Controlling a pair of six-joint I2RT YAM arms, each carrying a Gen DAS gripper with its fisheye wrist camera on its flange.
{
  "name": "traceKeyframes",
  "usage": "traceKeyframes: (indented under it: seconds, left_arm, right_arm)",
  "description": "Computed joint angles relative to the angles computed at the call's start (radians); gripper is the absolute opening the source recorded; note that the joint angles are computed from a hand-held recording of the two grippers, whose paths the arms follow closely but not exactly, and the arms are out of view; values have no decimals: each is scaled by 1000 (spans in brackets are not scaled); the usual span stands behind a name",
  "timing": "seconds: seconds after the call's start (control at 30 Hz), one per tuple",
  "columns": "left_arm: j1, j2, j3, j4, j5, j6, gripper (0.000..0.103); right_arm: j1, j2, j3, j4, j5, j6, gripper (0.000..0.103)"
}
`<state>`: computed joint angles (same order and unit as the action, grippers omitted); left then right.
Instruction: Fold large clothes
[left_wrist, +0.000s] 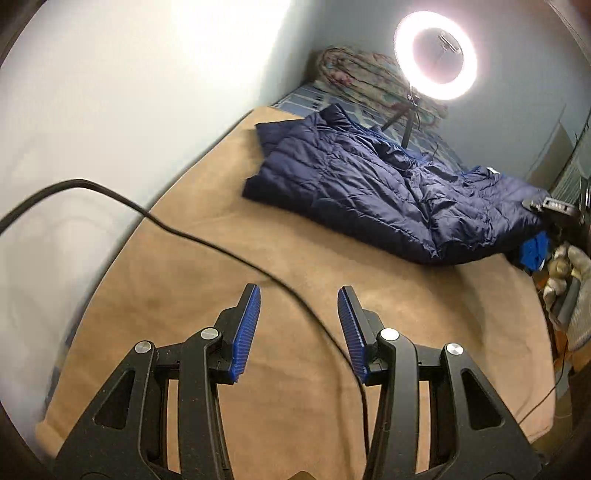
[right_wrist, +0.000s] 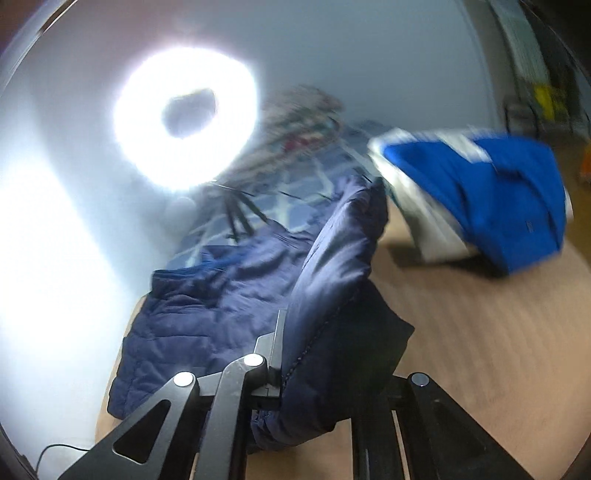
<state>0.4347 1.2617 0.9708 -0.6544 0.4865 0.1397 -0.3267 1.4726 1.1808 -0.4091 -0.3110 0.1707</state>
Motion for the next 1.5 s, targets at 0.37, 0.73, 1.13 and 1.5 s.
traceKeyframes:
  seconds: [0.37,0.73,1.13,1.5]
  left_arm:
    - [138,-67,15,-89,123,83,46]
    - [250,-18,29,-105,149,131,46]
    - [266,-6,28,-99,122,139,46]
    - [84,36,162,-30,95,31,46]
  right_arm:
    - [397,64,198,-40,226,-36,9]
    - [746,391,421,-62,276,-76,9]
    - [819,794,771,-221,129,-50,25]
    - [574,390,298,26,-216,-28,47]
